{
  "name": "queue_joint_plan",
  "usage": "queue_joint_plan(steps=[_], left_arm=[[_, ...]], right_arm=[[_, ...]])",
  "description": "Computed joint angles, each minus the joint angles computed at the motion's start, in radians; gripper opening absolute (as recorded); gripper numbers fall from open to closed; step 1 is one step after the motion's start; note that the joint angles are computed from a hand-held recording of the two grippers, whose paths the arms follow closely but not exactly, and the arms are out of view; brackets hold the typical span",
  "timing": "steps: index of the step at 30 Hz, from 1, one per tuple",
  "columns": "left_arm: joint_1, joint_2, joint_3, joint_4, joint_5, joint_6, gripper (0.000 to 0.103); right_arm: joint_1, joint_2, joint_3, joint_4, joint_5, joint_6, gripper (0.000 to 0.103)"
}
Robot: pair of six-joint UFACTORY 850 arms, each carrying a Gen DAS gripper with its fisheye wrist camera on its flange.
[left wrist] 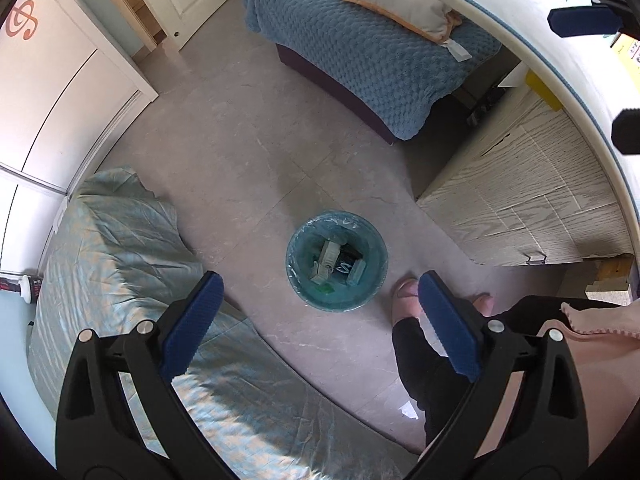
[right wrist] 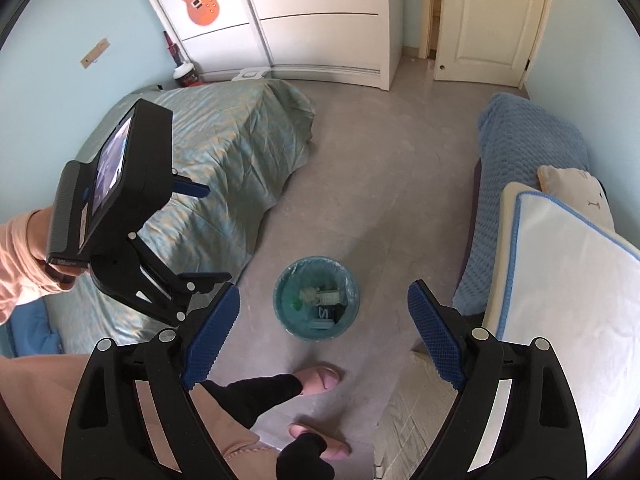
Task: Collect trash
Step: 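Open both tools to drop the boxes into the teal bin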
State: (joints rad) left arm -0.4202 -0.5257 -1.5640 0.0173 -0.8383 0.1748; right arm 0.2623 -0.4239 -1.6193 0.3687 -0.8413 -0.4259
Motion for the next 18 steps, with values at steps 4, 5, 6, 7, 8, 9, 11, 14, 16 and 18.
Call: queue_joint_plan(steps=[4, 5, 6, 7, 8, 9, 11, 14, 16, 18], left_arm=[[-0.006, -0.003, -0.007, 0.001, 0.000, 0.008, 0.096], [-0.009, -0.004, -0.009, 0.000, -0.001, 0.008, 0.096], [-0.010, -0.003, -0.010, -0.002, -0.001, 0.010, 0.096], [-0.010, -0.003, -0.010, -0.003, 0.001, 0.013, 0.096], [-0.012, -0.001, -0.010, -0.004, 0.002, 0.016, 0.096], [-0.014, 0.000, -0.011, -0.007, 0.003, 0.019, 0.096], [-0.015, 0.000, -0.014, -0.010, 0.004, 0.027, 0.096], [-0.026, 0.002, -0.015, -0.002, 0.006, 0.041, 0.096], [-0.032, 0.003, -0.017, 0.000, 0.007, 0.049, 0.096], [-0.039, 0.003, -0.020, -0.004, 0.008, 0.059, 0.096]], right_arm=[[-0.006, 0.008, 0.010, 0.000, -0.007, 0.002, 0.088], [-0.007, 0.012, 0.015, 0.001, -0.008, 0.003, 0.088], [-0.009, 0.016, 0.019, 0.001, -0.010, 0.005, 0.089], [-0.010, 0.015, 0.017, -0.003, -0.012, 0.009, 0.089], [-0.012, 0.019, 0.022, -0.007, -0.012, 0.013, 0.089], [-0.014, 0.022, 0.026, -0.011, -0.014, 0.017, 0.090], [-0.017, 0.028, 0.034, -0.025, -0.019, 0.034, 0.090], [-0.016, 0.033, 0.045, -0.067, -0.022, 0.077, 0.090], [-0.017, 0.041, 0.054, -0.082, -0.019, 0.097, 0.090], [-0.021, 0.055, 0.073, -0.094, -0.012, 0.117, 0.090]])
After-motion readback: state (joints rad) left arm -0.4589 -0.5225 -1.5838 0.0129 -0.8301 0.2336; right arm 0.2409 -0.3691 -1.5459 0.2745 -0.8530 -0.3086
